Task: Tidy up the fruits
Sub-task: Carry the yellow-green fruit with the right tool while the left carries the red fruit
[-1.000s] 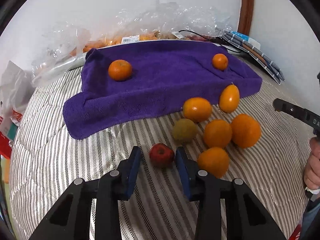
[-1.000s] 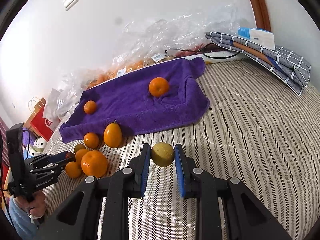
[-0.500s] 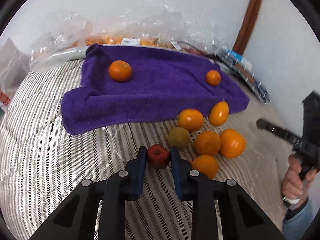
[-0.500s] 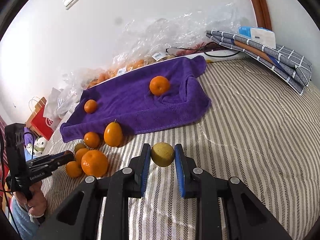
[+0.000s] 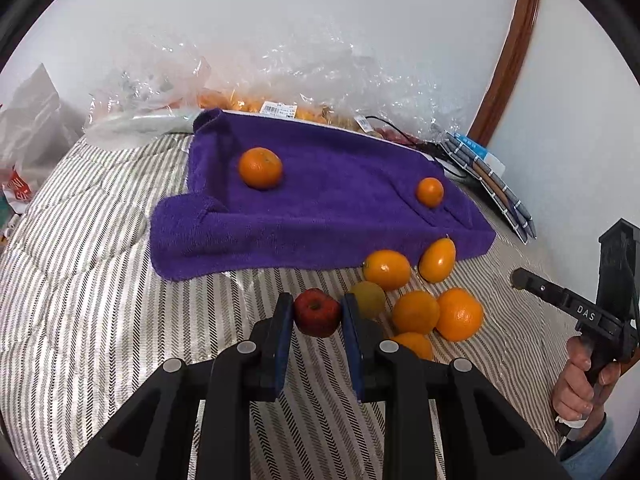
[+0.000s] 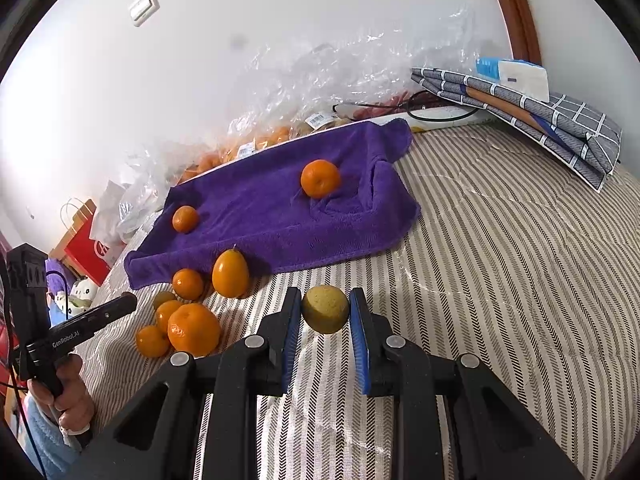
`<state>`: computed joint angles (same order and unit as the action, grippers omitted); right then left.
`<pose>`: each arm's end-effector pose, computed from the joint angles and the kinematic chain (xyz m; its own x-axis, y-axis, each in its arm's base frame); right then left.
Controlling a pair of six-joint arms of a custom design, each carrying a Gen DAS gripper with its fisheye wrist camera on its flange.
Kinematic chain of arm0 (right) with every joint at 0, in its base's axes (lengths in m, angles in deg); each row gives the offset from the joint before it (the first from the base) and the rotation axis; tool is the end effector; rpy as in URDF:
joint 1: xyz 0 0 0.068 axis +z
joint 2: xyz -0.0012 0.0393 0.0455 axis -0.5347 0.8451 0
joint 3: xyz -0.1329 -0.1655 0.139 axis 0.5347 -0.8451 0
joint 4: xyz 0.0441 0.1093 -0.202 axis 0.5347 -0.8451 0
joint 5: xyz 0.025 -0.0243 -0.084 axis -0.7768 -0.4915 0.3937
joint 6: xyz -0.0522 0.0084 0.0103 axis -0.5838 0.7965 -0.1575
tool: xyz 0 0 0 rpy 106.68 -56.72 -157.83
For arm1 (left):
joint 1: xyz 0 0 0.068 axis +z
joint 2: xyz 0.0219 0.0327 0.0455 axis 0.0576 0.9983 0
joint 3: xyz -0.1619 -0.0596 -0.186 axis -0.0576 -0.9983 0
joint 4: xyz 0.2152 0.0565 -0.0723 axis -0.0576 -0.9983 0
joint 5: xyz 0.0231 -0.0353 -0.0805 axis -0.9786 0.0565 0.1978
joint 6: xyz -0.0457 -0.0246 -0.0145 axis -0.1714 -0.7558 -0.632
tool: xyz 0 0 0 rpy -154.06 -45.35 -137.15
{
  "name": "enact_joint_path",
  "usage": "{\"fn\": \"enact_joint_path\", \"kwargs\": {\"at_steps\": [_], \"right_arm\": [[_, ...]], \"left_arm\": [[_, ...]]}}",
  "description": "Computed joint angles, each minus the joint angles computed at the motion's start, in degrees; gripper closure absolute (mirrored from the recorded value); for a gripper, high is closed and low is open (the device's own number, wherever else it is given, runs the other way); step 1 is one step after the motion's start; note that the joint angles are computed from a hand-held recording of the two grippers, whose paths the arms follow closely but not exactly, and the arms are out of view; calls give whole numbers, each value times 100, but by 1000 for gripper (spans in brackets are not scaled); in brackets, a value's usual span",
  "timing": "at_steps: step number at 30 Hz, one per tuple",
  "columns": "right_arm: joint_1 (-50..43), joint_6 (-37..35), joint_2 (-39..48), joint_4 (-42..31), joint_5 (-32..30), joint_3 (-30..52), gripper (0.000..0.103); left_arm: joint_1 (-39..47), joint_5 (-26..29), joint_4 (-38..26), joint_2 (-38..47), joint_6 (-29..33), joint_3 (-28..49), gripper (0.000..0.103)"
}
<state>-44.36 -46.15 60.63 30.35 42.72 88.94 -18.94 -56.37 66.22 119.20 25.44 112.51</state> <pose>0.2804 -0.0378 0.1410 -0.7429 -0.0077 -0.6693 -0.3384 0.8670 0.3657 0.2032 -0.0788 0.1730 -0.6860 -0.1967 -0.7006 -0.0079 0.9648 -0.2630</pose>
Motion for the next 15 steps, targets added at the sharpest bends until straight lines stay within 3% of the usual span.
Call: {"fn": "enact_joint_path", "kwargs": {"at_steps": [5, 11, 15], "right_arm": [[-6, -37, -56, -47, 52, -20, 79], [-2, -134, -182, -257, 86, -51, 79], [99, -153, -336, -595, 226, 114, 79]], "left_arm": [[138, 46, 61, -186, -84, -107, 80], [-118, -395, 65, -618, -46, -235, 80], [-123, -350, -409, -937, -82, -69, 80]]}}
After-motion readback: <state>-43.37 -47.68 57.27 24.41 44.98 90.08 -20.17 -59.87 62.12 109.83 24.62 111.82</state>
